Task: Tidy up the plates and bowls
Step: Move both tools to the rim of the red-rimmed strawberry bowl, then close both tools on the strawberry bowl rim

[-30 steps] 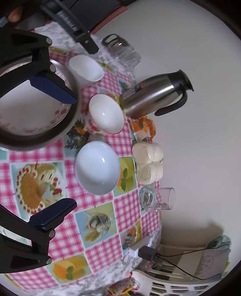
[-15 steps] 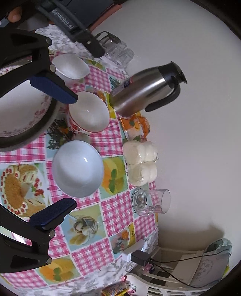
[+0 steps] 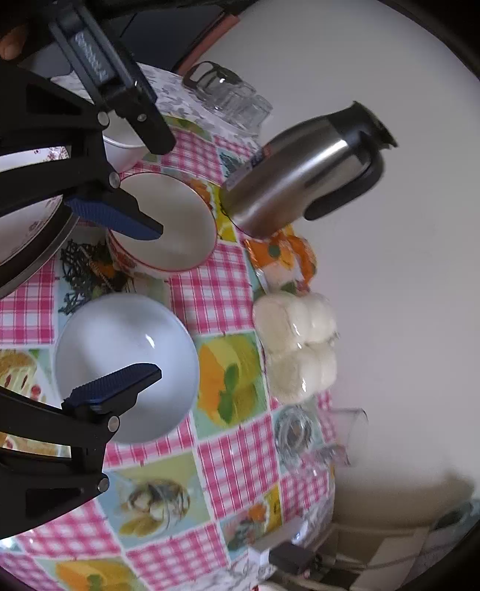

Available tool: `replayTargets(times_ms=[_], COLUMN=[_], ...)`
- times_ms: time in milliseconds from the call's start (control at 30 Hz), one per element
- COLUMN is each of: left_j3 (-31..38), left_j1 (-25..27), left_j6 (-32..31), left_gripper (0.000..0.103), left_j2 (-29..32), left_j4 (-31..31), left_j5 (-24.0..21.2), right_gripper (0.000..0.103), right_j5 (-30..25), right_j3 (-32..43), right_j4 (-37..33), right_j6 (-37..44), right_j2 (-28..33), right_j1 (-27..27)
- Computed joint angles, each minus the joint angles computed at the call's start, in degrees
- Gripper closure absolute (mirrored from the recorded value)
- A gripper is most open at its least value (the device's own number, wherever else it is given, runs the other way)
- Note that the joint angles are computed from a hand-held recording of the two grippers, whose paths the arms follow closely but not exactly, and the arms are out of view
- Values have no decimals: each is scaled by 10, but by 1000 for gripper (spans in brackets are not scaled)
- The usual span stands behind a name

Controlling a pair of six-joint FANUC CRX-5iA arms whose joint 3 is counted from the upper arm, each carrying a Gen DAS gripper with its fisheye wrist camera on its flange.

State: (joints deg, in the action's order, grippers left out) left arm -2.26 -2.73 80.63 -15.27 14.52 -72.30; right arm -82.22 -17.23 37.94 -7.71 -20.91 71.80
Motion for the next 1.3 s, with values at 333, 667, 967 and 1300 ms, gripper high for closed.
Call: replayTargets(times_ms=[333,667,967,1300], left_j3=[63,68,50,41], left_j1=[-16,-38,-39,-43], left_j6=[11,28,36,27], left_gripper=[27,55,78,90], left_j2=[60,88,107,108], left_j4=[-31,-47,-44,-45], left_j5=[-57,-81,-85,-75], right_gripper=[46,59,66,75], right_j5=[63,115,91,132], right_j3=[-6,-20,-5,-9], right_j4=[-36,-55,-52,-89], right_j6=[24,42,66,85], right_j2=[5,3,24,27], right_j1=[-30,-39,-37,-57])
